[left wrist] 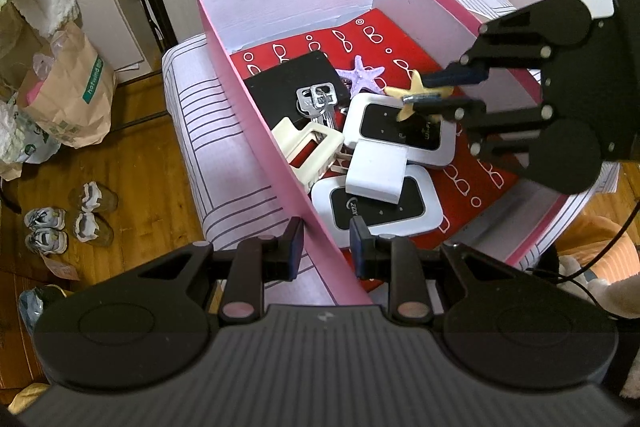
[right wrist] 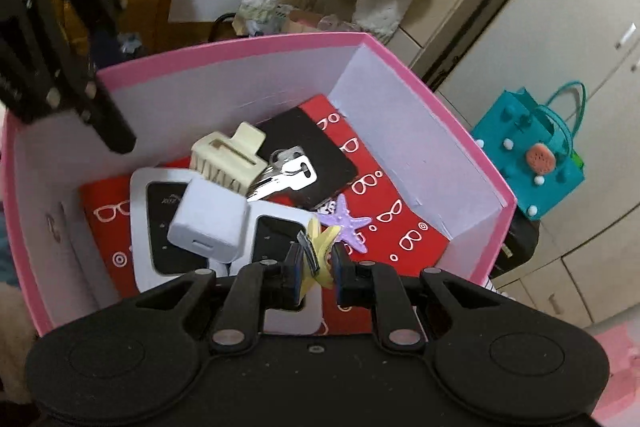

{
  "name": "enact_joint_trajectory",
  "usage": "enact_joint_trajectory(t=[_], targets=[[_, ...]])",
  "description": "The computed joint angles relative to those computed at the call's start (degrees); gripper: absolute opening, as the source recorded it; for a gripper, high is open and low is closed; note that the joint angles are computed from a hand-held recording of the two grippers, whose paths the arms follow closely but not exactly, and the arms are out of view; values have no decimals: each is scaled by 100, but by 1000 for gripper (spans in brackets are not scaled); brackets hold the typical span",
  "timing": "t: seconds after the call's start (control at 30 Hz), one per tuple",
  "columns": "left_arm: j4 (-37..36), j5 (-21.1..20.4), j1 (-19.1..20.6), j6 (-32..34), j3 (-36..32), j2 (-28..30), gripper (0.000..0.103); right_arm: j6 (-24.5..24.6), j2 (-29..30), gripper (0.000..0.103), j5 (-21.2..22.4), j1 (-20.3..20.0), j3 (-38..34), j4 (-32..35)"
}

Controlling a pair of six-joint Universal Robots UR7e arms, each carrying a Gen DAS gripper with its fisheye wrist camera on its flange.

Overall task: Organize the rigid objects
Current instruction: 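Carry the yellow star keychain into the pink box and release it, then move the right tool back and grasp the AA battery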

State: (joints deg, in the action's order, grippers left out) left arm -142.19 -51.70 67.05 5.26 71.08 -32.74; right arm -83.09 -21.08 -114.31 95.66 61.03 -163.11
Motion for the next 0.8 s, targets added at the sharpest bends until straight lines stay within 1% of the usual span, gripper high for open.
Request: enact_joint_trajectory(t=[0.07,0.17,0.23,0.27,0.3,0.37,0.47,0.53,0.57,0.63,0.7,0.8], targets=[[18,0,-2,-12,-12,3,24,146,-51,18,35,2,14,281],[26,1,-6,-24,-13,5,24,678,-221,20,236,-16,-22,1039],[6,-3,-6,-30,-3,3,24,1117,-392,23,495,-50,-37,1540],[6,-3,-6,-30,-3,3,24,1304,-463,25,617,-70,-29,1685],[9,-11,-2,-39,-6,3,24,1517,-561,27,765,-94,7,1803],[24,-22,2,-67,-18,2,24,1879,-717,29,1032,-149,68,1879],[26,-34,8,-103,-22,-2,23,2403,-969,33,1422,-270,232,1750],[61,-36,12,-165,-36,-4,23,2663,-1125,38,1565,-356,400,1406],[89,-33,13,-190,-49,-4,23,2775,-1178,39,1579,-394,466,1190],[110,12,1,-224,-60,7,22,3036,-1255,41,1533,-474,568,786],[101,98,-24,-227,-63,32,21,3321,-1310,43,1466,-569,606,519],[88,224,-59,-265,-72,74,20,3501,-1238,48,1168,-692,548,88]])
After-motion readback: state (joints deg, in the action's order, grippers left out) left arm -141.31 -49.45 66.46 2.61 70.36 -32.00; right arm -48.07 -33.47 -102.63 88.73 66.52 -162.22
